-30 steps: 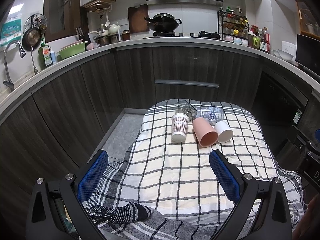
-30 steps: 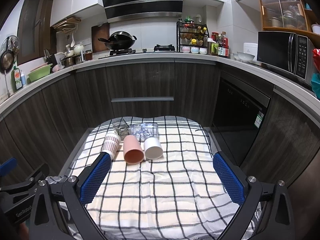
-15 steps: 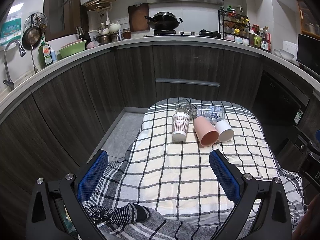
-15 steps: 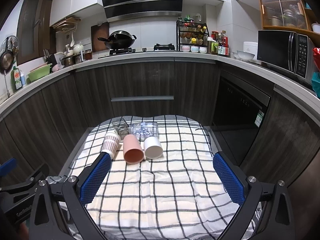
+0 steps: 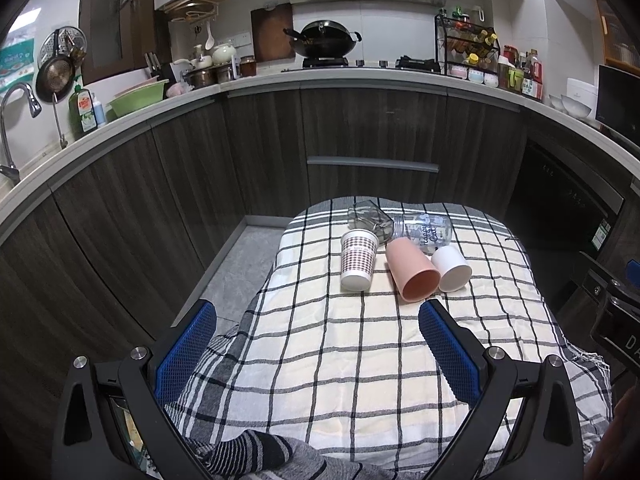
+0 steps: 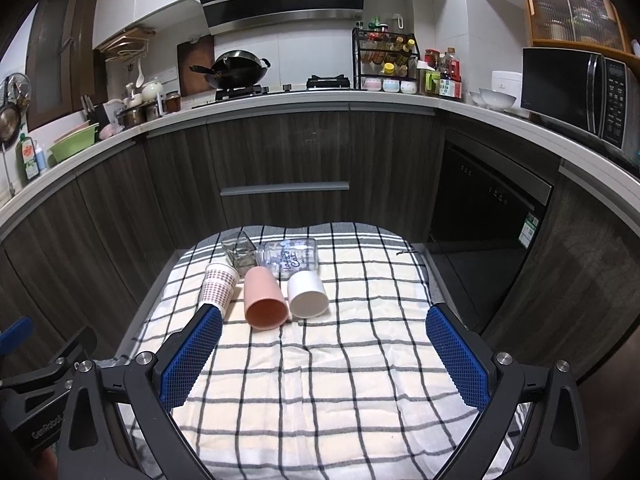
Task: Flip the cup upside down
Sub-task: 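Move the right tool toward the white cup and center it between fingers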
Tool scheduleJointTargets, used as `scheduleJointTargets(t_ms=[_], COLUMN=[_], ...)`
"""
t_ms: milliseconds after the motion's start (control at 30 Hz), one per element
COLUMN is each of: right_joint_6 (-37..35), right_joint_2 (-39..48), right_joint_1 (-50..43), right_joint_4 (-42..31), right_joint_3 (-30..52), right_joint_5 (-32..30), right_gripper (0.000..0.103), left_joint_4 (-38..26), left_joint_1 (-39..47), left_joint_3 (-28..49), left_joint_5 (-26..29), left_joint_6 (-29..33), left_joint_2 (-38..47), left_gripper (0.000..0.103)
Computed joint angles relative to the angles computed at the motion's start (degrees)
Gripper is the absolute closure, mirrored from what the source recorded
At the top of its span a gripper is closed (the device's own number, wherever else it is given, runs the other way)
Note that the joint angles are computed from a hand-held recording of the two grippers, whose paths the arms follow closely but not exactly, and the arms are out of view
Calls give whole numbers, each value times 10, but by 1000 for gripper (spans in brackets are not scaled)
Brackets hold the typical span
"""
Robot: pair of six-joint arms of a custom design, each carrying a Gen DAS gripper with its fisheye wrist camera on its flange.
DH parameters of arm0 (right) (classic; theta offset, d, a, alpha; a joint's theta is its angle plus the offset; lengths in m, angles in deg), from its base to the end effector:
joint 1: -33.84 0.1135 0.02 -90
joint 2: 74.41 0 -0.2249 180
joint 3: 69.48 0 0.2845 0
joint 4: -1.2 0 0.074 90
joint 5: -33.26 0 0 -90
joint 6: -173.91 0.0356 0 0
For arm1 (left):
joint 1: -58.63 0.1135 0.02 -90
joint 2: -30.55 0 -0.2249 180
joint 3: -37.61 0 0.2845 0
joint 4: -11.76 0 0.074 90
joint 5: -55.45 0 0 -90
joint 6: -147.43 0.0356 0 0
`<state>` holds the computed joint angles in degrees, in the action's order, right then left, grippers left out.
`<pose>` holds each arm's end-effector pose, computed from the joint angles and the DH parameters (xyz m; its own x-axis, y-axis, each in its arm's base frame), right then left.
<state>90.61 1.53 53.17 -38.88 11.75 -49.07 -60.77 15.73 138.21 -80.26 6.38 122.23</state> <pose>0.3209 0.1075 0.2955 -0.5609 -0.0742 -0.8245 -0.1603 0.9869 0.0202 0.2749 -0.2207 0.2939 -0.6009 -0.1829 -0.7781 -0.3580 0.9319 0.0574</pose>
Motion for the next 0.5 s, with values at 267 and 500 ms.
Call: scheduleJointTargets(t_ms=[267,500], right_joint_6=[-8,-9], right_joint_2=[92,184], right_joint_1=[-7,-12], right_joint_4=[-11,-29], right_joint_3=[79,164], right_joint_5=[-10,-18], right_gripper=[1,1], left_joint_4=[26,38], left_joint_1=[44,81], left_joint_3=[30,69], left_joint_5=[44,77], left_joint_6=[33,62], left_joint_2=[46,91], left_gripper=[0,0])
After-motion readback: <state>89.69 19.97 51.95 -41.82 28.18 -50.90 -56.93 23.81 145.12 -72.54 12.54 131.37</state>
